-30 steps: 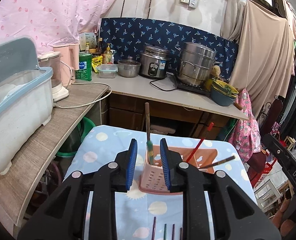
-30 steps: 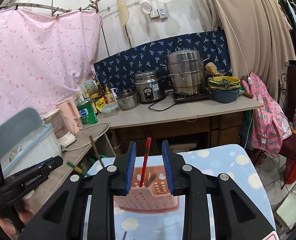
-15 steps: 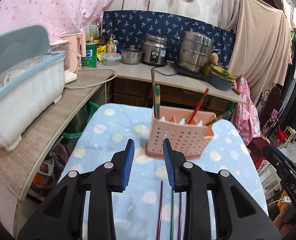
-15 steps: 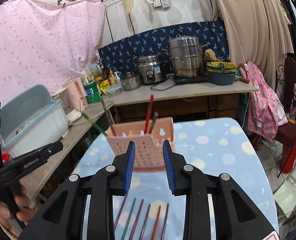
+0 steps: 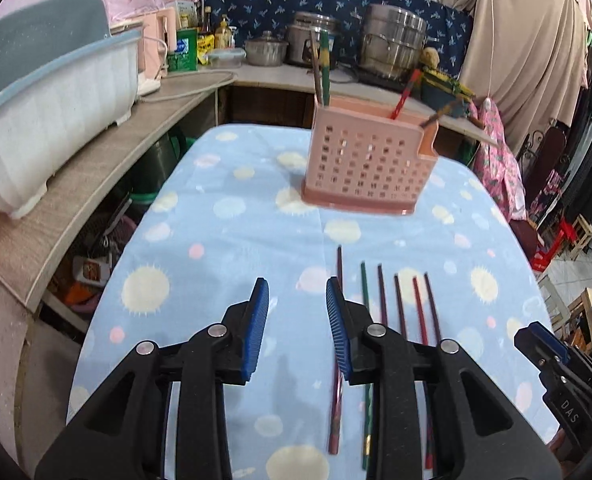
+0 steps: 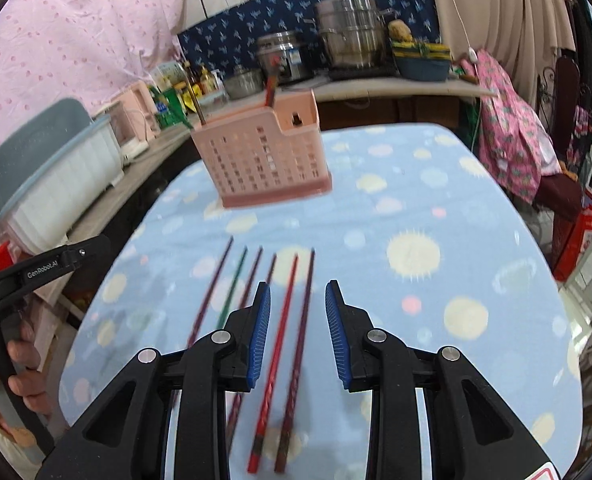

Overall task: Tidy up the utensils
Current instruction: 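Move both tools back over the remaining chopsticks, then grasp a maroon chopstick with the right tool while the left tool grasps a dark red one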

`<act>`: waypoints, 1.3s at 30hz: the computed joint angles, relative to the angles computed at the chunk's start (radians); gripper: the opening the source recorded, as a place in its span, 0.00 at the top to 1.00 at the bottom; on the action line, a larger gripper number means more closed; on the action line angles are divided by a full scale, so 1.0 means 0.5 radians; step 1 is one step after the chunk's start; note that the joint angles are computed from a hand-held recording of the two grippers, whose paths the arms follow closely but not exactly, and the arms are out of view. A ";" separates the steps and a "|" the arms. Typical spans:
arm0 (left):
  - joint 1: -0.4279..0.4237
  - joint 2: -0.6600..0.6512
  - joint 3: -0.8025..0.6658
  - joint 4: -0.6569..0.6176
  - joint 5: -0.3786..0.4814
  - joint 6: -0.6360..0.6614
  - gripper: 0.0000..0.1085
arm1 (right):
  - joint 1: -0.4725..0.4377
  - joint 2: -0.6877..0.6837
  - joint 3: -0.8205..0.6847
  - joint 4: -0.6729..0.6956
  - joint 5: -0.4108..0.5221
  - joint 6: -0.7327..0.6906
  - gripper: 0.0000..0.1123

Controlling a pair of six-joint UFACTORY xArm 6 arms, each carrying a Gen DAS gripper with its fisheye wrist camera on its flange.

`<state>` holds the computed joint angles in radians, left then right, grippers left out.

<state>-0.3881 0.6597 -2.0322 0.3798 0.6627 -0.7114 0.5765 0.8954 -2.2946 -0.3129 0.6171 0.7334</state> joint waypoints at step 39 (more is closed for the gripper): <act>-0.111 -0.290 0.762 -0.152 -0.129 0.110 0.55 | 0.140 -0.241 0.685 -0.053 -0.064 0.054 0.85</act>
